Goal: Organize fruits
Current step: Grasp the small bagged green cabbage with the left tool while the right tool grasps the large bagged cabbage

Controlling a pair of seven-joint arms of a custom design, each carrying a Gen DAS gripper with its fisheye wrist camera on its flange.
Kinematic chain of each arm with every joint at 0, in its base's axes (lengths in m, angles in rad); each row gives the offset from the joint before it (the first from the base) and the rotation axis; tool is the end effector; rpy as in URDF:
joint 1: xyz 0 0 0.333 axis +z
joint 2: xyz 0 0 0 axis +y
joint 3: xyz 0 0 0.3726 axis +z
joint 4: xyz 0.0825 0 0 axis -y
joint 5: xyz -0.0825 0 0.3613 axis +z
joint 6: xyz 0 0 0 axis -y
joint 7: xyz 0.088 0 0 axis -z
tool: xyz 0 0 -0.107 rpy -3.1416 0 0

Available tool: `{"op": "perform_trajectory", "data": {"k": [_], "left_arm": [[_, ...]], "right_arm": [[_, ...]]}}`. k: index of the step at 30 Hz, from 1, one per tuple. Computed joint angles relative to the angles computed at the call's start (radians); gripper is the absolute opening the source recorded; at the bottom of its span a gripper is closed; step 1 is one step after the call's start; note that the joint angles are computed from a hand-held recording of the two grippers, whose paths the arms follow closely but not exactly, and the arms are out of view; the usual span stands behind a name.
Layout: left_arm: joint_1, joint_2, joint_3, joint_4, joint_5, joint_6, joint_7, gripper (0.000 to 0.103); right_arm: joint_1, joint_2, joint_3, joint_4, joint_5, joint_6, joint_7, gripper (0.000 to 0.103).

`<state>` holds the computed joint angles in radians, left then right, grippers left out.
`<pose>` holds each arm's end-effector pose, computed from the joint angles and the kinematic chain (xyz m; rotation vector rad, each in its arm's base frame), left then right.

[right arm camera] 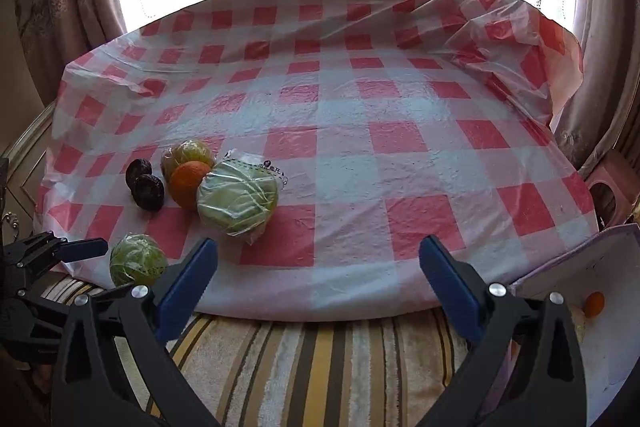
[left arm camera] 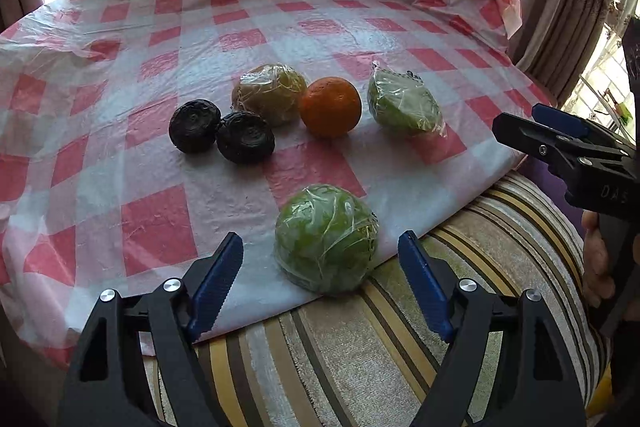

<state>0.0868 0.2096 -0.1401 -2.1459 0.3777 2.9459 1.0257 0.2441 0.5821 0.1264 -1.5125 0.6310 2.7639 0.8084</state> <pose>0.5995 -0.0512 0.4420 -2.0251 1.7329 -0.6150 0.7243 0.2287 0.4540 -2.0867 1.1351 -0.3283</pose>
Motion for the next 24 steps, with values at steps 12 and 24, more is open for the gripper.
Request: {"op": "perform_trajectory", "data": {"k": [12,24], "left_arm": [[-0.046,0.030,0.038,0.039,0.097,-0.049,-0.037,0.056],[-0.023,0.025,0.037,0.018,0.116,0.002,-0.100,0.056]], "right_arm": [[0.033,0.053,-0.008,0.082,-0.047,-0.052,0.031,0.101],[0.066,0.093,-0.026,0.144,-0.105,-0.085,0.081,0.101]]}}
